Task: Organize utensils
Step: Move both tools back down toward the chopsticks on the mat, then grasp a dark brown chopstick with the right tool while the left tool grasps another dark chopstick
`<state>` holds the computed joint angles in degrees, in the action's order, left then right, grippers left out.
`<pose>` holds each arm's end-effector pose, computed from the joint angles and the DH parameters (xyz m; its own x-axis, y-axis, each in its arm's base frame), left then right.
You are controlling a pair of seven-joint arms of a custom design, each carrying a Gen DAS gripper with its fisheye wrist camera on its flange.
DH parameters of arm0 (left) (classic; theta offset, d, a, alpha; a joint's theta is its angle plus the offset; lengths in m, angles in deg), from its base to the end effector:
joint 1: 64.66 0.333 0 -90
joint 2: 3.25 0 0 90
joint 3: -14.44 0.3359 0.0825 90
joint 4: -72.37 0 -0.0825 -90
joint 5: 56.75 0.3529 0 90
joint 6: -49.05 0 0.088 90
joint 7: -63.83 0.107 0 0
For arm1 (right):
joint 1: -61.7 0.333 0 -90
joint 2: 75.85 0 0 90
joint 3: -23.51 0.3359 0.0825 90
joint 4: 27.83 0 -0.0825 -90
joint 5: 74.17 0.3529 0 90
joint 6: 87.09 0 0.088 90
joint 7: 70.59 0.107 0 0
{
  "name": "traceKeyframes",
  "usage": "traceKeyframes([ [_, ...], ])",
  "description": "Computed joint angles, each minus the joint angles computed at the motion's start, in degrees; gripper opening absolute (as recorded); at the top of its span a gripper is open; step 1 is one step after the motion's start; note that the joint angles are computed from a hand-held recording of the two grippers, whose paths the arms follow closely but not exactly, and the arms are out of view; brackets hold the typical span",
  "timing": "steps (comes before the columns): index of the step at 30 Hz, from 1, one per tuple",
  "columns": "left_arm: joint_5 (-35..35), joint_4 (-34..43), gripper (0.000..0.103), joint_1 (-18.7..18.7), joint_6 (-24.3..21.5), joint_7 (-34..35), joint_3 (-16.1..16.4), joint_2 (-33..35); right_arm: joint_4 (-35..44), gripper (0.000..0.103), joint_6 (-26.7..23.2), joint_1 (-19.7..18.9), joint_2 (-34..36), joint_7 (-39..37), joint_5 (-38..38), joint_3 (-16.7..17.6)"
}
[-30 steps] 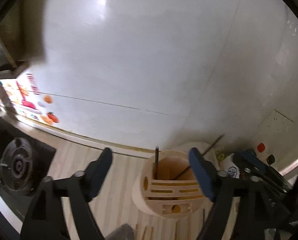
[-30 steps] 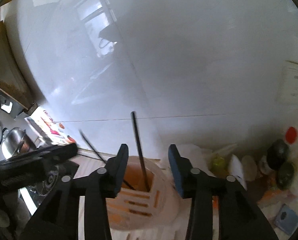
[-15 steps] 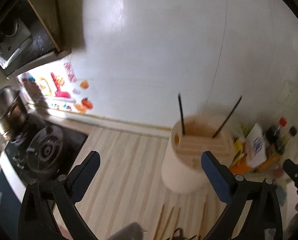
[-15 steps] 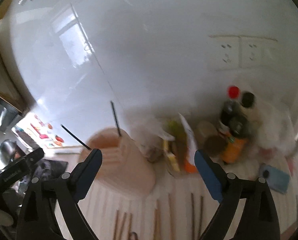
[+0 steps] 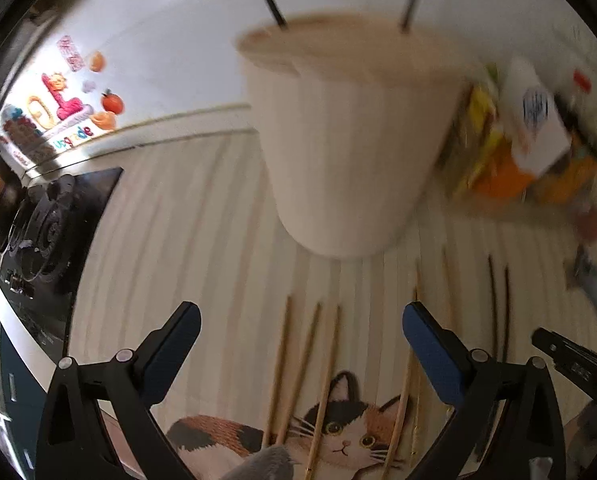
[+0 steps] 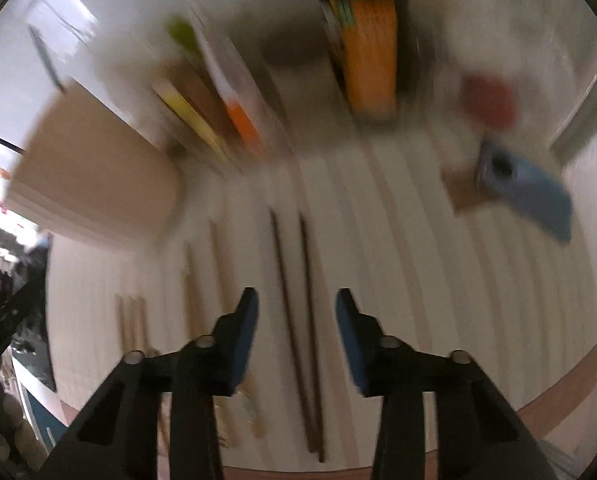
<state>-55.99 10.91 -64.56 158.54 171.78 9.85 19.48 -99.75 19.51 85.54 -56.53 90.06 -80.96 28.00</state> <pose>0.6726 -0.0372 0.6702 -0.3452 -0.9314 -0.1151 -0.8362 0.3610 -0.4129 0.5870 0.2944 0.6185 -0.6345 -0.7412 -0.2190 -0.7218 0.6696 -0.1749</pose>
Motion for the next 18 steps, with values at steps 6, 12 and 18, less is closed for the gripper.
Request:
traceKeyframes([
  [6,3.1,-5.2,0.103,-1.8,1.1,0.7,0.0,-1.7,-2.8,0.021,1.4,-1.6,2.4,-3.3,5.3,1.1],
  [12,3.0,-8.0,0.103,-3.3,-0.5,2.2,-1.1,-3.4,-4.8,0.005,-0.6,-0.4,1.4,-2.3,3.8,0.5],
  [18,-2.5,-1.7,0.097,-5.6,-14.3,2.7,-3.6,0.1,-17.9,0.005,-0.3,-1.2,-7.8,0.1,4.2,0.9],
])
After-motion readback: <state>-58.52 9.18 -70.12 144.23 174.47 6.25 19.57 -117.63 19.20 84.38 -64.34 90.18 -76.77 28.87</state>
